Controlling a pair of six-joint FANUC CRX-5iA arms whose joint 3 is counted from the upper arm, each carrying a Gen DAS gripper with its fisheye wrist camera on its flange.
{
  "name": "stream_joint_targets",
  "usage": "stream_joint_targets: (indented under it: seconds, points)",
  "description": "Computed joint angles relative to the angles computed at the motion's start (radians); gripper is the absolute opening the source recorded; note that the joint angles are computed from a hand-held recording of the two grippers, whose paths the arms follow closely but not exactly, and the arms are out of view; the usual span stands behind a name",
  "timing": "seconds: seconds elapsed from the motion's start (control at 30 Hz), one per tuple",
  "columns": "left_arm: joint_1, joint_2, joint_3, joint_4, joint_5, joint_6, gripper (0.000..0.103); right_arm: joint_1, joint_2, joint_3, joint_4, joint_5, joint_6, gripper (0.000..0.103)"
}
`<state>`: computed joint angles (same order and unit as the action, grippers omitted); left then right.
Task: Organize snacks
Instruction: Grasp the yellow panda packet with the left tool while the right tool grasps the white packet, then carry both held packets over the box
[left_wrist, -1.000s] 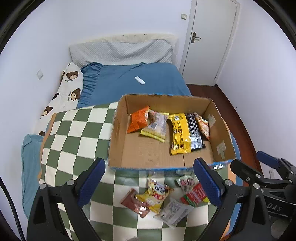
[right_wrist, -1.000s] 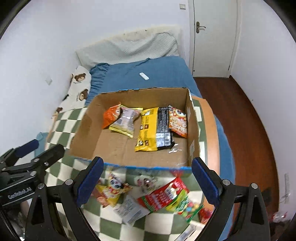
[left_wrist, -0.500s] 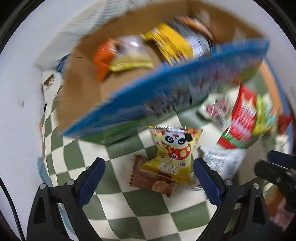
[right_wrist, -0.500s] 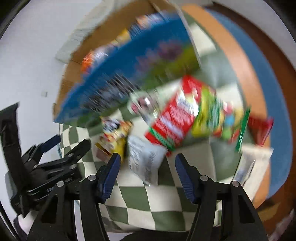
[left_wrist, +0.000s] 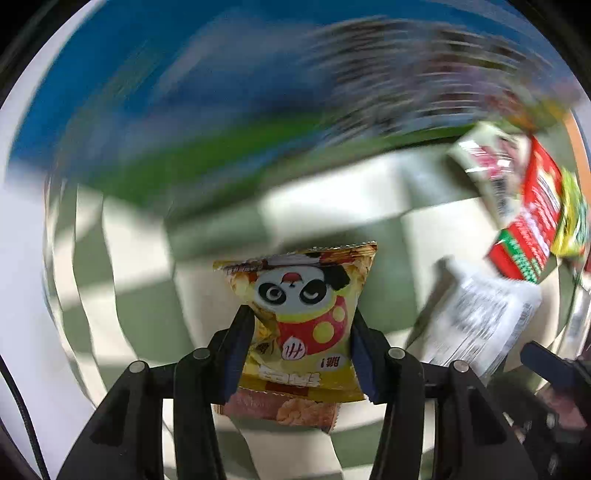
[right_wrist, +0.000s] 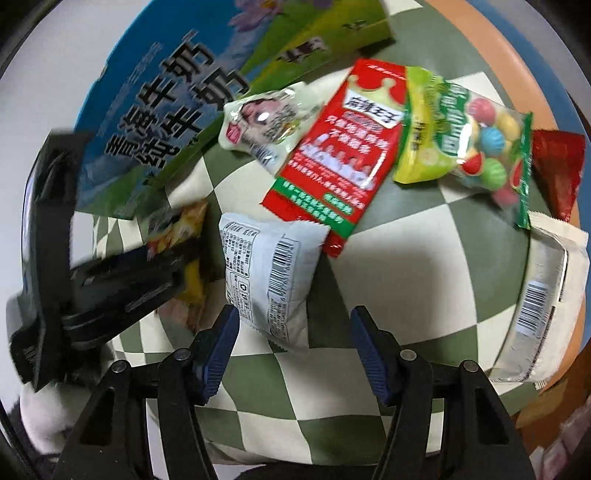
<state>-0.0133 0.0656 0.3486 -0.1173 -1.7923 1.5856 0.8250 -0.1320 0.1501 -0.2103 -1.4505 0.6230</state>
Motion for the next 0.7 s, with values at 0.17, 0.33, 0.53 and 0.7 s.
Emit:
stream_joint_targets:
  seconds: [0.17,0.33,0.53,0.7]
  points:
    - [0.19,-0.112,-0.171,0.155,0.004,0.155,0.047,0.055,0.047,0.012,0.05,0.025,-0.018,0.068]
    - [0.265,-0.168,-0.253,0.205,0.025,0.194,0.047,0.133,0.208,0.132,0.202,-0.051,0.051,0.073]
    - [0.259,-0.166,-0.253,0.188,0.028,0.138,0.05,0.203,0.326,0.254,0.25,-0.18,0.385,0.064]
    - [0.273,-0.156,-0.284,0.188,0.038,0.118,0.052,0.176,0.305,0.248,0.18,-0.172,0.371,0.078]
